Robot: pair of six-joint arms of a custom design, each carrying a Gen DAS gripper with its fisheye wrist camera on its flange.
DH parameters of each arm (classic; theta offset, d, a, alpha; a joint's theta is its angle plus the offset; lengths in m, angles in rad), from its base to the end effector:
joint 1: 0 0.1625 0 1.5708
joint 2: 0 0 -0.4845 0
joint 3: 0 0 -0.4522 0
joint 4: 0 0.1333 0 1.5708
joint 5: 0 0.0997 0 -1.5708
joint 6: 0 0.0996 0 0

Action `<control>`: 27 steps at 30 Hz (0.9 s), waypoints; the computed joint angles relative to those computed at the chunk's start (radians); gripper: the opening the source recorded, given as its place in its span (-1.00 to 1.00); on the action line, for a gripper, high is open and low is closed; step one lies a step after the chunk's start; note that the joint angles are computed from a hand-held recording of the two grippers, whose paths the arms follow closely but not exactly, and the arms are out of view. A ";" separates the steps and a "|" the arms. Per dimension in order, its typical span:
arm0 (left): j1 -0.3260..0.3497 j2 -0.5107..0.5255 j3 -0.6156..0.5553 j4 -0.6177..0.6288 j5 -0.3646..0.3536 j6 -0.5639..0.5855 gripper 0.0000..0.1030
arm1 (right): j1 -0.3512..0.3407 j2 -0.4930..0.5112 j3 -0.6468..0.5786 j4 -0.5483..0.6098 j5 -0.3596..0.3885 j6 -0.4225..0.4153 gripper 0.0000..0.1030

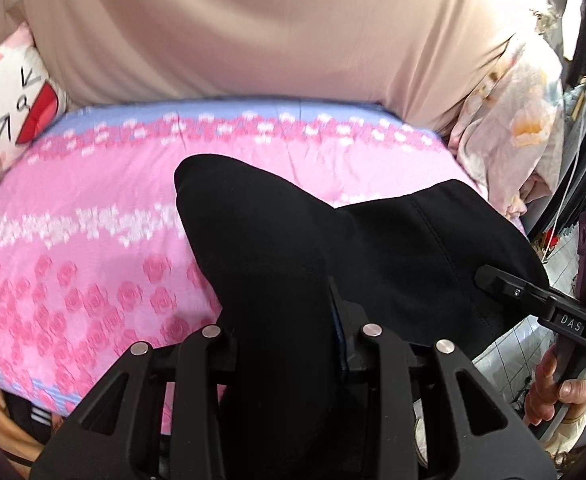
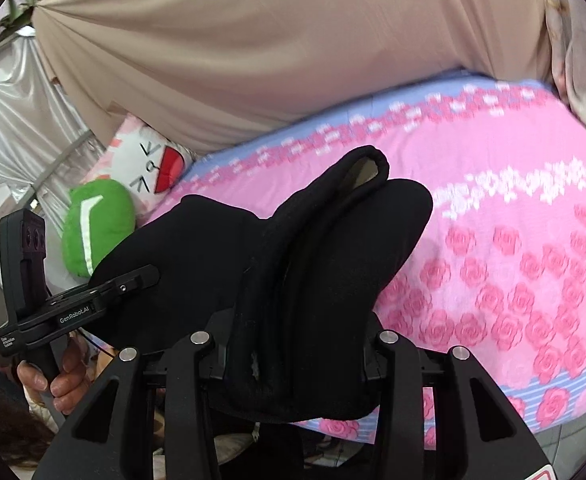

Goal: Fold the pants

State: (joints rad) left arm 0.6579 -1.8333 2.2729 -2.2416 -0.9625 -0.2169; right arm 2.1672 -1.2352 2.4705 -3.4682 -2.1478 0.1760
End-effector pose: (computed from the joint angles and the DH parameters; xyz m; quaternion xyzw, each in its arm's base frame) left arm -0.1996 -0.3946 0.3812 0.2907 0.9027 -0.2522 0.1924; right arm 0.3116 -0.3184 0.1884 0.0987 -0.9060 0.3900 0.1319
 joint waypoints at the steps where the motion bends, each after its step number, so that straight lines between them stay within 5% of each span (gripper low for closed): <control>1: -0.010 -0.003 -0.005 -0.012 0.006 0.010 -0.43 | 0.008 -0.005 -0.004 -0.005 -0.004 -0.009 -0.23; 14: -0.085 0.065 -0.104 -0.353 0.085 0.284 -0.42 | 0.112 0.012 -0.187 -0.156 -0.035 -0.304 -0.23; 27: -0.024 0.288 -0.276 -0.743 0.074 0.568 -0.39 | 0.045 0.098 -0.403 -0.273 0.114 -0.540 -0.23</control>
State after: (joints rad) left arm 0.6343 -1.5456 1.9970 -2.9849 -0.8883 0.3513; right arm 2.2123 -1.1370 2.0672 -3.7409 -2.0339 -0.3636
